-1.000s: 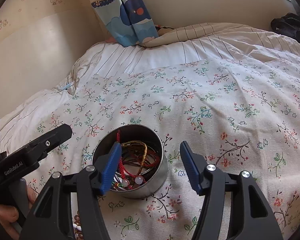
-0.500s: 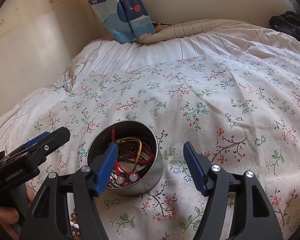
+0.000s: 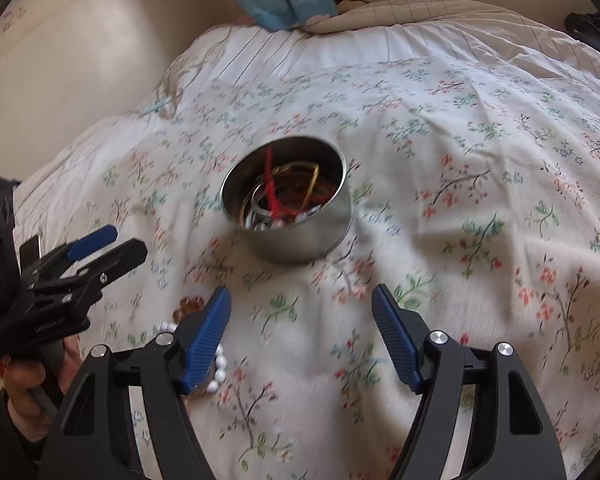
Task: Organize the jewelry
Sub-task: 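Move both open grippers from the tin back to the remaining bracelets, then grasp the white bead bracelet with the left gripper while the right gripper grasps the amber bead bracelet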
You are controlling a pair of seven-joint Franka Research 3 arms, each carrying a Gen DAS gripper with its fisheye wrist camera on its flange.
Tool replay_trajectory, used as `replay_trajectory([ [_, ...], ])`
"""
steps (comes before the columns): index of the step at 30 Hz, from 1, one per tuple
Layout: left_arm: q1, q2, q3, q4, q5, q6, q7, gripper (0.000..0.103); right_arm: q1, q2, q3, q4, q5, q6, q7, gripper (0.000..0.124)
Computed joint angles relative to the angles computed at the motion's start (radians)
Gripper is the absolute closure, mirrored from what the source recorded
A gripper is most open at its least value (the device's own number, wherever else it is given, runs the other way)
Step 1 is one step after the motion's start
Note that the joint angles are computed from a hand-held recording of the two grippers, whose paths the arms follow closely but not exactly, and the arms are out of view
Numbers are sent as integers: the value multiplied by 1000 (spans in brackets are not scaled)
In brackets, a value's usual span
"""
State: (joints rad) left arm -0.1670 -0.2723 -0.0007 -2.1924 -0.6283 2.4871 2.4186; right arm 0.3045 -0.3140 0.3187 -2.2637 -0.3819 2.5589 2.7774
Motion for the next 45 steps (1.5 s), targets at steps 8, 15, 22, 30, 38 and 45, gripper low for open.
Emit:
replay_trajectory([
  [8, -29, -76, 2, -87, 26, -85, 202, 16, 30, -35, 25, -17, 4, -84, 59, 50],
  [15, -39, -64, 12, -66, 67, -212, 211, 60, 19, -57, 20, -51, 23, -73, 88, 50],
  [22, -21, -114, 21, -89, 70, -239, 212, 96, 22, -40, 14, -49, 43, -88, 74, 50],
  [30, 21, -100, 133, 11, -127, -535, 226, 96, 22, -40, 11, -58, 45, -83, 84, 50],
  [38, 140, 2, 173, 103, -322, -725, 129, 96, 18, -47, 14, -65, 48, -82, 84, 49],
  [45, 213, -2, 66, 75, -259, -513, 4, 96, -11, 8, 53, -6, -94, 57, 42, 50],
])
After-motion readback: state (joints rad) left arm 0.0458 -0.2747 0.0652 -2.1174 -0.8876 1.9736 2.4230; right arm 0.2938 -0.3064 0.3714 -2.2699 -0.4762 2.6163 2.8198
